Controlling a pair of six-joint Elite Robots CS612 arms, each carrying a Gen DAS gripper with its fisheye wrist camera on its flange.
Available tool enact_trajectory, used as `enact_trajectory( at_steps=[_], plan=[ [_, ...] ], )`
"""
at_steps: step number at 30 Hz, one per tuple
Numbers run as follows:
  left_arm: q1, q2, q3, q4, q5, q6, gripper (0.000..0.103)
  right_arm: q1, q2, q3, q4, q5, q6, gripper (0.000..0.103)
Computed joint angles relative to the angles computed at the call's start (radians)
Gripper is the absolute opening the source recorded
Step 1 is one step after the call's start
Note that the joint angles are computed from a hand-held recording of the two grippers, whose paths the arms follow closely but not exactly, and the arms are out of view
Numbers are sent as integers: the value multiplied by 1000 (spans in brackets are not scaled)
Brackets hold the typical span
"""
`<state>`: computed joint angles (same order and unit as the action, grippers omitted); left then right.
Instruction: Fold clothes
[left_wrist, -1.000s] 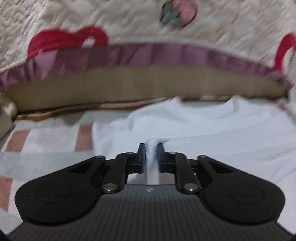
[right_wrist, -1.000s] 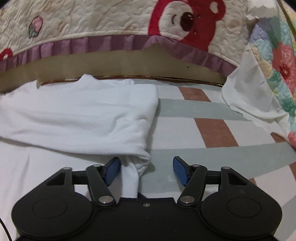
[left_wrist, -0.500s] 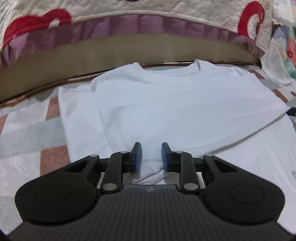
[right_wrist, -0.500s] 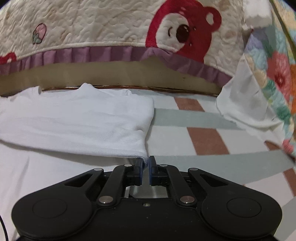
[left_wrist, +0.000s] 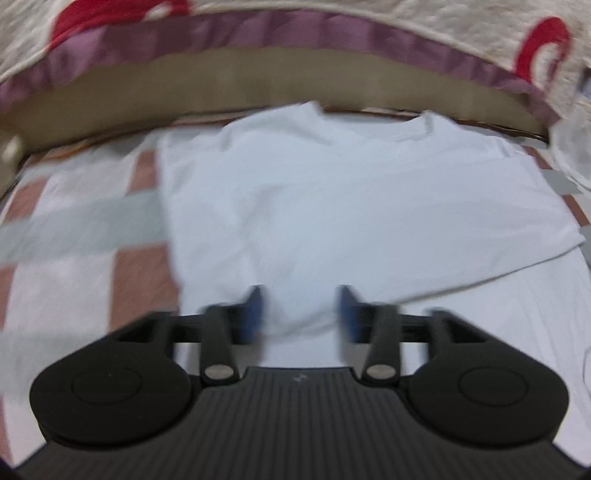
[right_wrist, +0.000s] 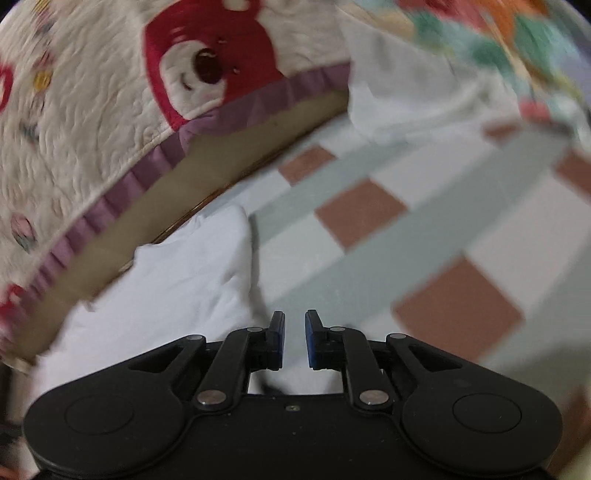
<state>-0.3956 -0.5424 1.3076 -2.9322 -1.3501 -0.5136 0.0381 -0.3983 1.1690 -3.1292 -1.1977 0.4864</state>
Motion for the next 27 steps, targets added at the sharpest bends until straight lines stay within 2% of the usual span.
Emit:
enact_trajectory(
  at_steps=[1,2,3,7,10,12,15,16,19,23,25,27],
  plan=[
    [0,-13,17,11,-3,-28,58,-8,-12,28,-7,59,28,30],
    [1,-27,42,-4,-18,-43,58,-14,-24,59,-19,127,49,42],
    [1,-42,70,-20,-29,-53,59,-17,-38,89,-12,172,44,46],
    [3,-106,186,-10,-71,-87,59,-12,-109,200,98,263,-73,46],
    [12,-158,288,-23,-160,-127,59,-3,-169,259,234,248,-195,47],
    [10,-187,351,-49,-200,-120,59,-2,-215,298,312,220,-290,48],
    [-3,-224,435,-84,-202,-100,60,-7,-277,354,380,203,-386,55],
    [-3,-229,458,-125,-223,-131,60,-10,-294,371,403,198,-401,56],
    [-2,-241,524,-252,-271,-223,60,-21,-342,428,440,179,-408,56],
    [-18,-251,584,-388,-296,-256,60,-32,-381,491,467,188,-398,62],
    [-22,-248,601,-426,-311,-282,60,-38,-381,512,466,215,-366,63],
    [-18,-245,602,-418,-335,-298,60,-42,-374,527,455,243,-324,65]
  ],
)
